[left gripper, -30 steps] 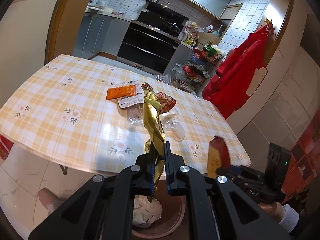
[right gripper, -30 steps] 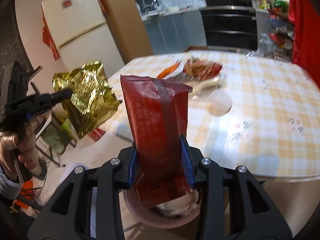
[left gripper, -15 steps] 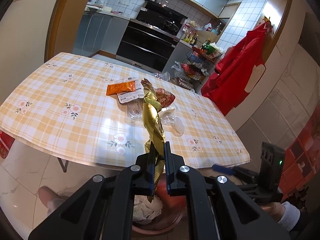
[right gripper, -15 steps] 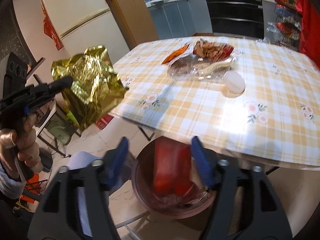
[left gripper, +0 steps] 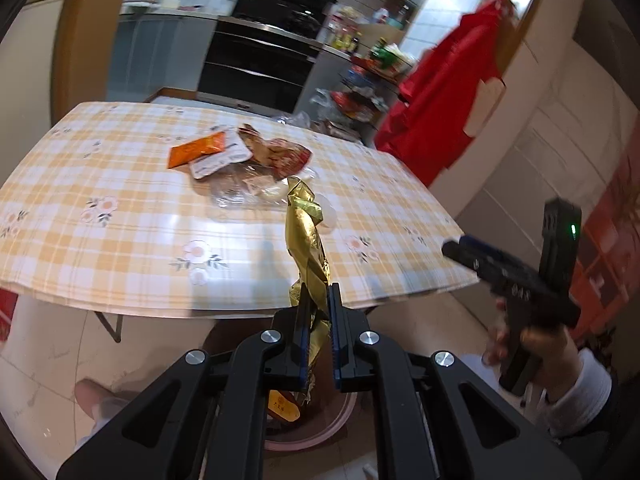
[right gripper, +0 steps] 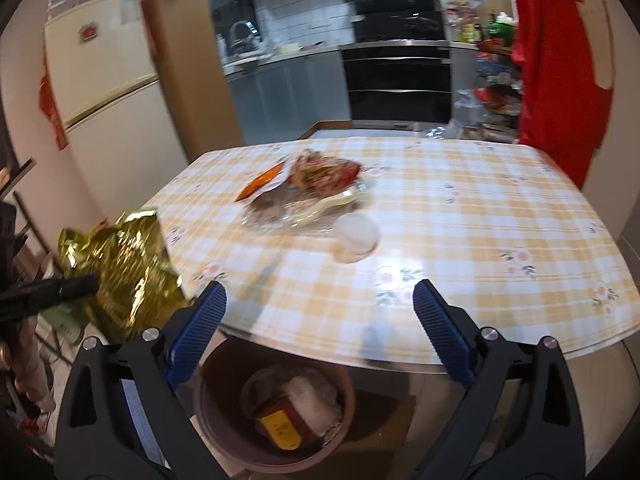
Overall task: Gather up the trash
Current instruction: 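Drop the red snack bag into the bin with the right gripper while the left drops the gold wrapper, then grasp the white round plastic disc with the right gripper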
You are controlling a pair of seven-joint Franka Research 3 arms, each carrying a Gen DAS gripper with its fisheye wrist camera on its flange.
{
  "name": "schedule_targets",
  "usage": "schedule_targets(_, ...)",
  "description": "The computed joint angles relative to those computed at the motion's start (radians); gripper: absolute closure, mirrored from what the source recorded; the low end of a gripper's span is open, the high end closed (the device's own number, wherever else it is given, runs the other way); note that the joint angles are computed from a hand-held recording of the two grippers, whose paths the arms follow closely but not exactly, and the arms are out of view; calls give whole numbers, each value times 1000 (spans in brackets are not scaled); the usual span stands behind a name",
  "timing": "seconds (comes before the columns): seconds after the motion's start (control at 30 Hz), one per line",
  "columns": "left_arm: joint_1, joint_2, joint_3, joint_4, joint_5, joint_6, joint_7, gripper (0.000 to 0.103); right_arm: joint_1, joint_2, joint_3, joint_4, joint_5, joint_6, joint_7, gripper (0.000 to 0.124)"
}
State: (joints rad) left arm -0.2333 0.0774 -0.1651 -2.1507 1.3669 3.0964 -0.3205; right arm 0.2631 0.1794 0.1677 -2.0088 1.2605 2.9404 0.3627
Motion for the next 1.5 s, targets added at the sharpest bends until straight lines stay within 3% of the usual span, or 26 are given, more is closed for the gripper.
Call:
schedule_targets(0.17, -9, 46, -14, 23, -154, 22, 207, 93, -13, 6, -8, 3, 6, 20, 13, 31)
schedule_targets(0.2, -14, 51, -16, 22, -200, 13, 259, 85, -15, 7, -8, 2, 6, 22, 16, 31)
schedule_targets(0.23, -20, 55, -18, 19, -250, -8, 311, 62, -16, 8, -9, 2, 5, 24, 19, 31)
schedule_targets(0.3, -49, 53, 14, 19, -222, -26, 272, 46, -17, 10, -7, -1, -1, 31, 26, 31)
schedule_targets(0.53, -45, 5, 22, -22, -160, -142, 147, 28, -18, 21, 2, -5, -39, 36, 62, 31)
schedule_targets(0.73, -6, -29, -4, -54, -163, -213, 107, 23, -19, 33, 5, -6, -87, 33, 101, 31)
schedule_targets(1.17, 13, 11, -8, -29, -191, -252, 135, 23, -33, 95, 12, 23, -248, 43, 221, 30)
schedule_targets(1.37, 16, 68, 15, 16, -235, -228, 199, 23, -50, 179, 30, 101, -371, 42, 275, 30)
schedule_targets(1.5, 16, 131, 39, 74, -283, -204, 257, 23, -90, 292, 72, 233, -415, 3, 250, 30)
